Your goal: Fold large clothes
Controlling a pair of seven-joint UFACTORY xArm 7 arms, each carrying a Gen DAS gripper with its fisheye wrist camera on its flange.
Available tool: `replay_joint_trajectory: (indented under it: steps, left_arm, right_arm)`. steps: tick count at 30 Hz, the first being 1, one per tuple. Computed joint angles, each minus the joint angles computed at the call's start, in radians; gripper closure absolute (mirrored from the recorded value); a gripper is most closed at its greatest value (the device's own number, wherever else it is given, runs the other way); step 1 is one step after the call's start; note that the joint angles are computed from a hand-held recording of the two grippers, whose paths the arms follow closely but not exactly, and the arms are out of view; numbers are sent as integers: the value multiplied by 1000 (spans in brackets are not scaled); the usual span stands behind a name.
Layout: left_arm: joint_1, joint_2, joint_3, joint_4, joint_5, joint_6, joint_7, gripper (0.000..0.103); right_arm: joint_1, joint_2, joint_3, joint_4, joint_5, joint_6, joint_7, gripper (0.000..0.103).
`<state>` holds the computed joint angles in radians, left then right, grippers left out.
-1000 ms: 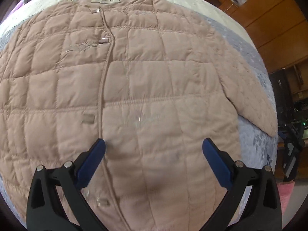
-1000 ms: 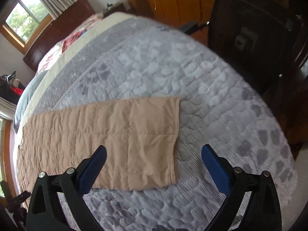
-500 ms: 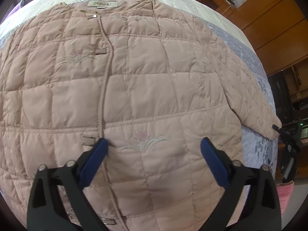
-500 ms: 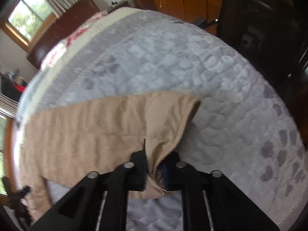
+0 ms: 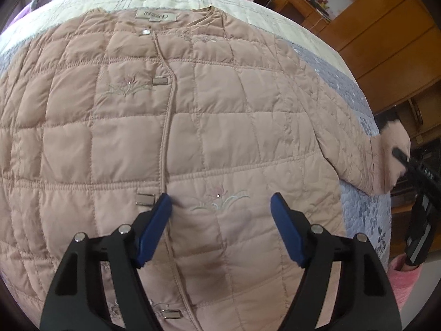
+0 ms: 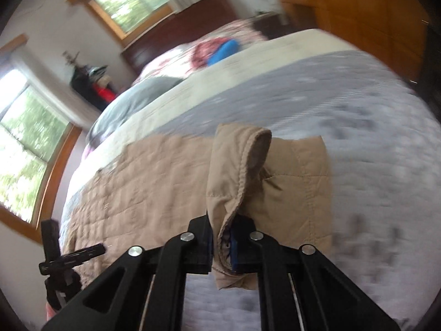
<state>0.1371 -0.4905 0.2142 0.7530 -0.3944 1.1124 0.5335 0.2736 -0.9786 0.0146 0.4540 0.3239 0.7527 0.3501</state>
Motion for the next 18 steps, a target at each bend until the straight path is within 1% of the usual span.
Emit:
replay_joint_trajectory:
  steps: [3,4,7,9,10,11,12,14,17,18]
  left_arm:
    - [4,-26,-10,-17,15,-42,4,25]
    - [1,-31,-6,-16,13,-45,9,25]
    - [-4,-30,9,-7,3,-42,18,22]
    - [-4,-29,9,-8,1,-52,17,21]
    - [-7,-25,10,-6,-3,-54,18,21]
    - [-7,-26,13,-7,-5,-50,21,20]
    - [-8,-21,15,-5,-11,-48,20,20]
    - [-15,-13,21,1,-31,-36,23,20]
    - [-28,-22,25,-3,-70,-7,32,19]
    - [-36,-23,23,-2,-88,6,30,19]
  right_arm:
    - [76,145,47,60,38,-85,-3,94]
    - [94,183,47,72,47,-105,-10,94]
    - [124,285,85,111,48,-145,6,94]
    - [157,347,80,129,68,-169,-2,93]
    - [181,372,69,133,90,-181,-18,88]
    - [203,392,54,141,114,-183,-38,80]
    - [212,395,46,138,128,-183,-52,76]
    - [245,386,33,129,171,-204,-94,60]
    - [307,295,-19,81,263,-245,-191,53]
    - [296,269,-14,70,263,-249,-188,53]
